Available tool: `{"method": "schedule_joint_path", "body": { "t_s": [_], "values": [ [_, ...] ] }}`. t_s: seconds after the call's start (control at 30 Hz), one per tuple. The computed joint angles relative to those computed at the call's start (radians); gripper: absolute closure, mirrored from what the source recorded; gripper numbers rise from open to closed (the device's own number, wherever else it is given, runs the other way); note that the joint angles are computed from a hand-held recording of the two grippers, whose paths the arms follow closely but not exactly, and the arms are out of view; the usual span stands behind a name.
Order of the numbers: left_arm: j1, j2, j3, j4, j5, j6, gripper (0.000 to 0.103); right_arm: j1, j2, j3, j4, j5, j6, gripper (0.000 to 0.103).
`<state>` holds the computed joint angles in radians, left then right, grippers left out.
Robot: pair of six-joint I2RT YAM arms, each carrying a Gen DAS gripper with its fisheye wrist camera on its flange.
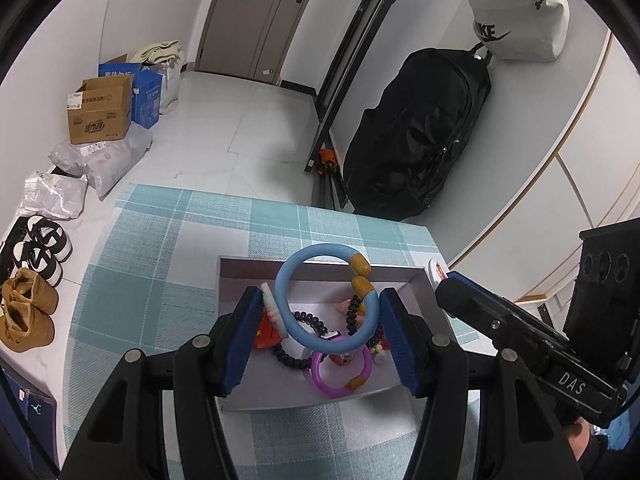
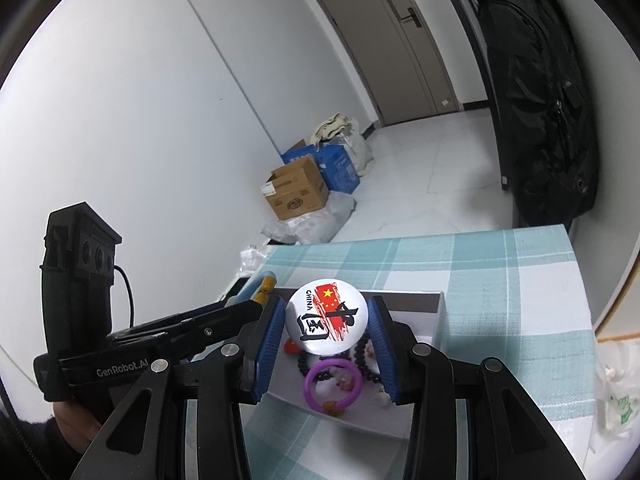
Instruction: Organize jewelry
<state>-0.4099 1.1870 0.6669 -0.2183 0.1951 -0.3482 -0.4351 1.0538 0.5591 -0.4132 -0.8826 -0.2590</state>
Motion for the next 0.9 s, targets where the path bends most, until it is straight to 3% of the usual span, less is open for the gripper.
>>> {"method": "schedule_joint_path", "body": {
  "t_s": [0.47, 0.6, 0.7, 0.9],
  "values": [
    [0.021, 0.096, 0.041, -0.008, 0.071, -0.017, 0.048, 0.036, 0.103, 0.024, 0.036, 0.072, 0.028, 0.059],
    [0.033, 0.109, 0.055, -0.03, 0.102, -0.017, 0.048, 0.039, 0.106, 0.028, 0.021, 0.072, 0.016, 0.046],
    [0.028, 0.093, 0.05, -0.031, 0.092, -0.017, 0.041, 0.022, 0.078, 0.016, 0.034, 0.063, 0.022, 0.044],
    [0.006, 0.046, 0.031, -0.024, 0.03, -0.021, 0.041, -0.012, 0.043, 0.008, 0.036, 0.049, 0.029, 0.039]
  ]
}}
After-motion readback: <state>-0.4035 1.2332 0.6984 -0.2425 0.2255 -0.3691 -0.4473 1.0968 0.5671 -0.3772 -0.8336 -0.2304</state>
